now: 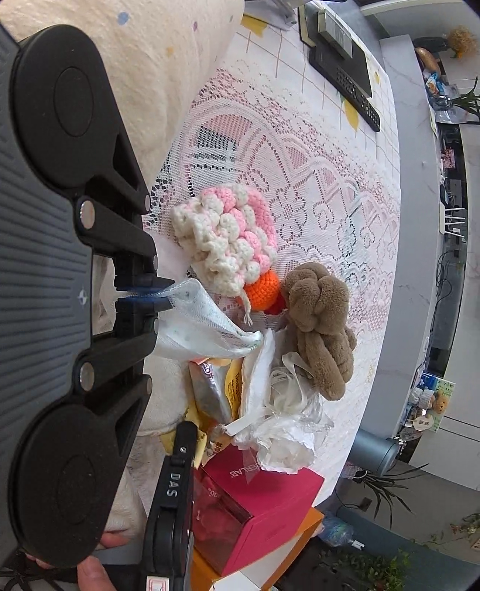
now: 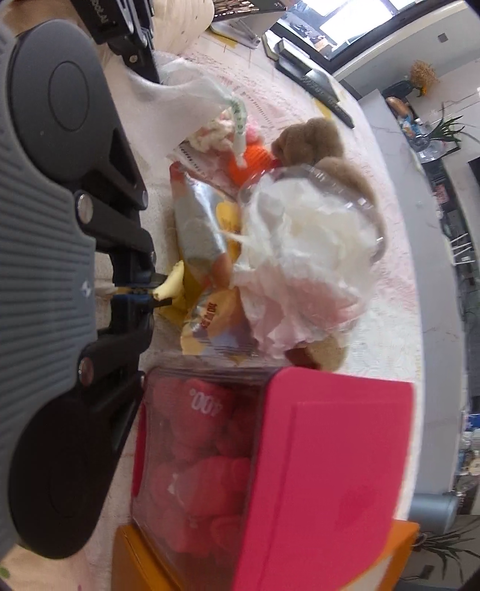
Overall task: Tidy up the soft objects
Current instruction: 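Drop the yellow cloth into the orange box while the left gripper carries the plastic bag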
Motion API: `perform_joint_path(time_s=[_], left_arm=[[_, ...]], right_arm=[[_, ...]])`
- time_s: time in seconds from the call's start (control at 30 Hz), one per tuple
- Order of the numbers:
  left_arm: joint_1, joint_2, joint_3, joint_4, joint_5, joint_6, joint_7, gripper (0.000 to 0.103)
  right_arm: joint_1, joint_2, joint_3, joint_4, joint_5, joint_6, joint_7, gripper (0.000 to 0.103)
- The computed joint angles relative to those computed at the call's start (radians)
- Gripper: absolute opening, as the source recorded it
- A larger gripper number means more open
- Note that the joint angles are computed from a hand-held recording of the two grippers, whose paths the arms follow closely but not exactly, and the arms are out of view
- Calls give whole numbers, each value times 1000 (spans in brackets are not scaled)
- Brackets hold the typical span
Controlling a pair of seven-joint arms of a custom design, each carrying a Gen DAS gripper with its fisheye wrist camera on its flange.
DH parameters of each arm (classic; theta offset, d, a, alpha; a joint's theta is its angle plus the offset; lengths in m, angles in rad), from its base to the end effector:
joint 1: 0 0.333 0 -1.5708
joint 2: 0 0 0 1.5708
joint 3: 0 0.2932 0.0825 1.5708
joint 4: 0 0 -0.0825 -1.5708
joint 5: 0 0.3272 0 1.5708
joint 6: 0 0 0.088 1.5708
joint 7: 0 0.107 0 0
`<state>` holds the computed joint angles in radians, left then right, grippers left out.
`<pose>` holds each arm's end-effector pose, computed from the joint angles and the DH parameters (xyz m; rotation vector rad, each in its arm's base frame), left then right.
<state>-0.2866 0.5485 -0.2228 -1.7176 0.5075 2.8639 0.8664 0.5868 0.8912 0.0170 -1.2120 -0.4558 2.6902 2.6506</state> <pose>0.5713 -0.3226 0.3598 -1.7549 2.1065 -0.8077 0.5991 0.4253 0.3151 -1.6639 1.9033 -0.3514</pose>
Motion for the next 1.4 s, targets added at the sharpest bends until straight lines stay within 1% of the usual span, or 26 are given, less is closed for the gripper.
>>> perform_joint_path(time_s=[0.17,0.3,0.47,0.63,0.8,0.93,1.0,1.07,1.17,1.23,1.27,1.4], left_arm=[[0,-15,-1,-6,3,24,0,3],[-18,-43,20,-19,30,46,-28,3],[-41,-103,51,-58,83,92,-93,2],[-66,-169,86,-99,167,138,-177,2],[-97,-222,130,-126,292,189,-290,2],[-112,-243,149,-118,395,211,-366,2],[-101,-241,131,-105,406,214,-367,2],[-81,-227,96,-82,381,213,-325,2],[-85,-205,79,-41,369,219,-287,2],[-82,-178,57,-2,341,226,-240,2],[-81,-163,40,21,321,228,-212,2],[-48,-63,-73,146,192,220,-23,2]], right_arm=[[31,-49,-36,-49,-47,21,45,0],[54,-117,-64,-119,-103,45,114,0],[91,-199,-102,-189,-211,65,219,0],[125,-295,-131,-278,-350,91,355,0],[148,-398,-147,-373,-524,105,509,0],[142,-483,-141,-444,-650,120,605,0],[132,-523,-132,-471,-702,120,636,0],[122,-563,-121,-495,-753,102,656,0],[105,-620,-103,-532,-827,65,683,0],[84,-655,-89,-557,-857,47,692,0],[72,-669,-81,-567,-865,38,691,0],[24,-722,-47,-607,-880,-37,662,0]])
